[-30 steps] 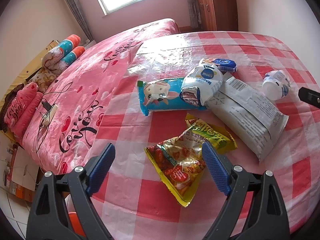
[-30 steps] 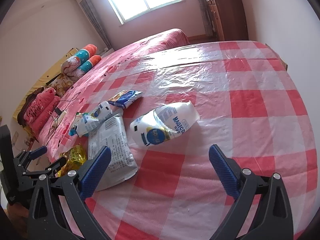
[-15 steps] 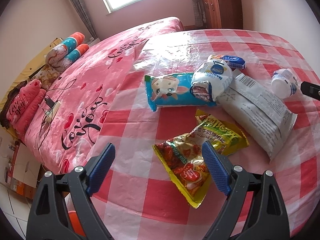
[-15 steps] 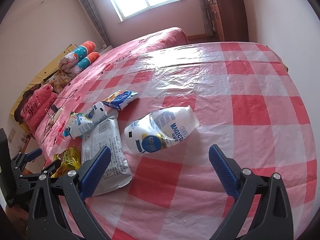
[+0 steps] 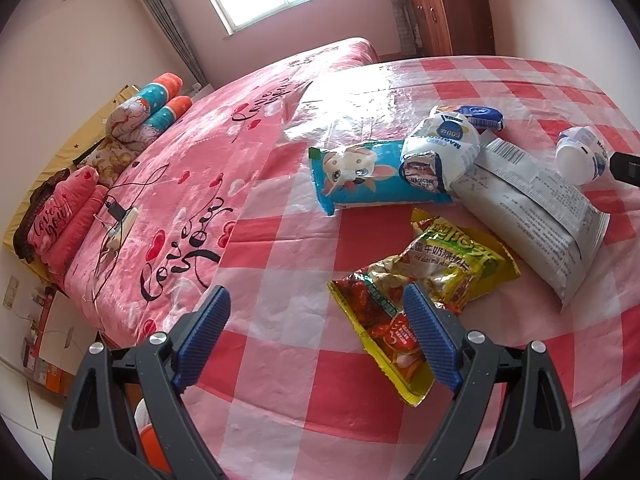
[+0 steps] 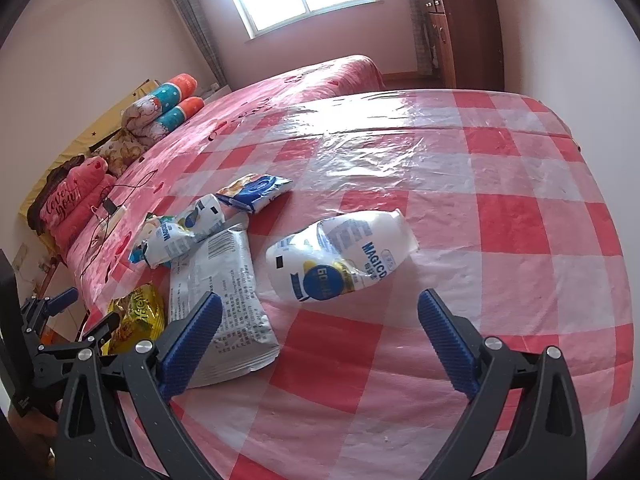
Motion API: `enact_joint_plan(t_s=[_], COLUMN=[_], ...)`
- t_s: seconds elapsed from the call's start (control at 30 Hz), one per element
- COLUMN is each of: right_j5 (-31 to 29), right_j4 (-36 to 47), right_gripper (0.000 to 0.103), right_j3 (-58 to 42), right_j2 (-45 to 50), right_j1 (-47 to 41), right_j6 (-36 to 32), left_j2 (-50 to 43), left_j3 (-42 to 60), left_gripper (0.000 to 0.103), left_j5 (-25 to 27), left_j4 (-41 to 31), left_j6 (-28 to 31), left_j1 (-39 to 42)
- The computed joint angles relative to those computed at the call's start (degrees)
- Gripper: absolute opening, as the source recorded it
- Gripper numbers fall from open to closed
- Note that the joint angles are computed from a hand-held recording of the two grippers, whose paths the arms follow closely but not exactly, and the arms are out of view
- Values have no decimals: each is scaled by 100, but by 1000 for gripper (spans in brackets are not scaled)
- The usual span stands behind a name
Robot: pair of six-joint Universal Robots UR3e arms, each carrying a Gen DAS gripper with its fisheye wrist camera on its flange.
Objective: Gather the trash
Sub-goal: 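Grasp the white yogurt bottle with the left gripper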
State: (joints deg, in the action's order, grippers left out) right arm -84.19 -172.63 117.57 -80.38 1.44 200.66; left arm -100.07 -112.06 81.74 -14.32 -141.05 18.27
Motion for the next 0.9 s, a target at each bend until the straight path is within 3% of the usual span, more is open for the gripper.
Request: enact_joint_plan(t_s=[0.3, 0.43, 0.67, 0.8, 0.9], right_j5=[40, 192, 481, 486, 598], right_j4=[66, 65, 78, 118, 95], right_gripper=[97, 97, 97, 97, 97], right_j3=[-62, -8, -26, -93, -138], right_j2=[44, 40, 77, 177, 288], right_j1=[-50, -244, -569, -635, -685], right_j6=[13, 6, -17, -78, -79], left_j2=[-15, -4, -554, -864, -1258], left_j3=[137, 598, 2262, 2826, 3244], left_gripper=[89, 89, 89, 89, 89], left_j5=[-84, -468, -1005, -1317, -1054], left_j4=[-201, -898, -2634, -3073, -3061], left_j6=[29, 25, -263, -258, -136], left_j1=[70, 192, -14, -242, -621])
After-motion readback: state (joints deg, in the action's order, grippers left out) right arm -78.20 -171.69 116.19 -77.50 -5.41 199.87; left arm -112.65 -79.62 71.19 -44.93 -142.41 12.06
